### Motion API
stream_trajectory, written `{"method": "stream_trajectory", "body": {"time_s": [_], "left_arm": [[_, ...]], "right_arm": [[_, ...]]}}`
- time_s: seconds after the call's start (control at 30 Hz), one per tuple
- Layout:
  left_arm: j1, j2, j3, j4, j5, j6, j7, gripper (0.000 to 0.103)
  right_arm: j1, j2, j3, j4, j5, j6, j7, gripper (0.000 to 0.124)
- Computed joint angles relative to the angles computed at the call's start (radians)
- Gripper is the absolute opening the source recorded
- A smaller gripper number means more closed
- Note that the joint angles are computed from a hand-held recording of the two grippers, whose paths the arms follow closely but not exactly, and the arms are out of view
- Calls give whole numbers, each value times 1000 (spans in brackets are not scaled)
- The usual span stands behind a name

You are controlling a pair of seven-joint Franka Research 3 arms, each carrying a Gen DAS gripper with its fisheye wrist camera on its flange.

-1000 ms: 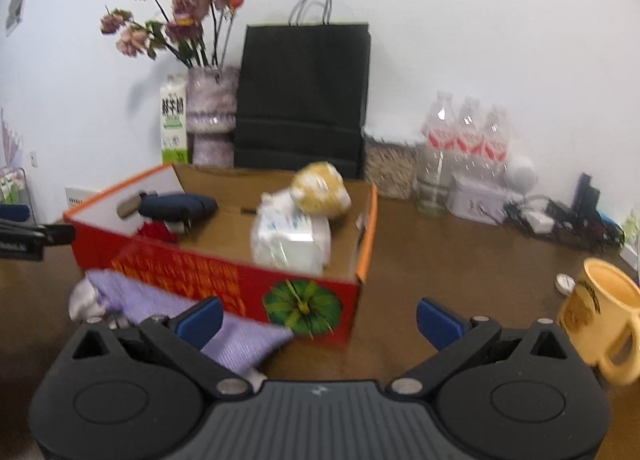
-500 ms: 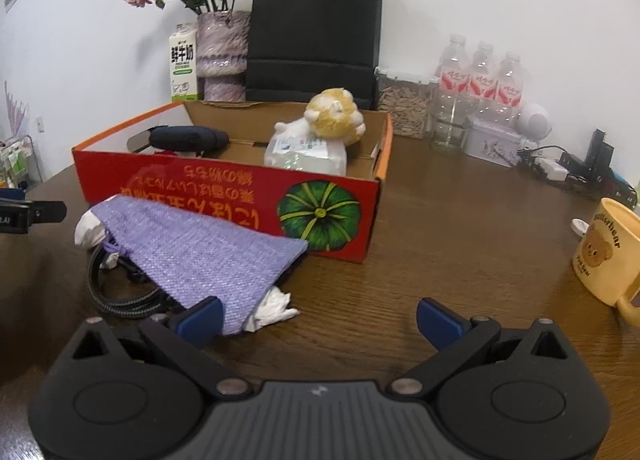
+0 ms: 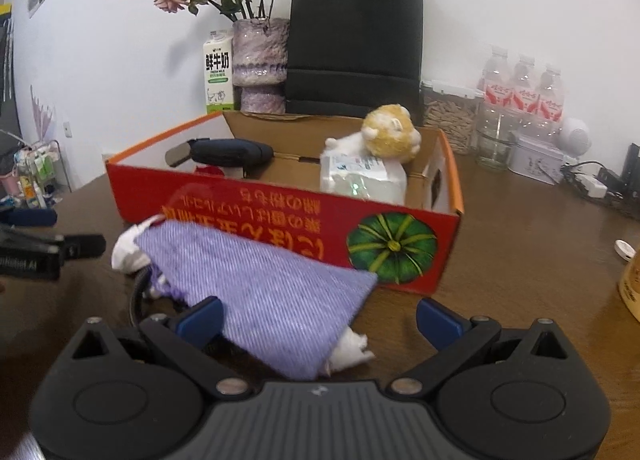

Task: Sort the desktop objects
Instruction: 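Grasp the purple cloth pouch with the right gripper while the left grasps the white tissue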

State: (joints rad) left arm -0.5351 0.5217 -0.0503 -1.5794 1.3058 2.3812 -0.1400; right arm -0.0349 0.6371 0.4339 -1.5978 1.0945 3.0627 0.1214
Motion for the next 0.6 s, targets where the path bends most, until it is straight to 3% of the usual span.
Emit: {"method": "stream_trajectory", "body": {"time_s": [0.07, 0.17, 0.23, 0.37, 0.6], "left_arm": [[0, -3, 1, -4, 6, 4, -7, 103], [3, -5, 1, -8, 8, 10, -15, 103], [6, -4, 0, -8, 4, 13, -15, 103], [10, -2, 0, -7, 0, 23, -18, 103], [6, -1, 1, -6, 8, 23, -12, 103]], "right_arm": [[26, 10, -32, 22, -37, -31, 49, 100], [57, 25, -74, 49, -98, -82, 122, 86], [50, 30, -70, 55, -110, -110, 135, 81], [10, 20, -31, 42, -75, -148, 76, 52], [11, -2, -19, 18, 17, -121, -43, 37]]}}
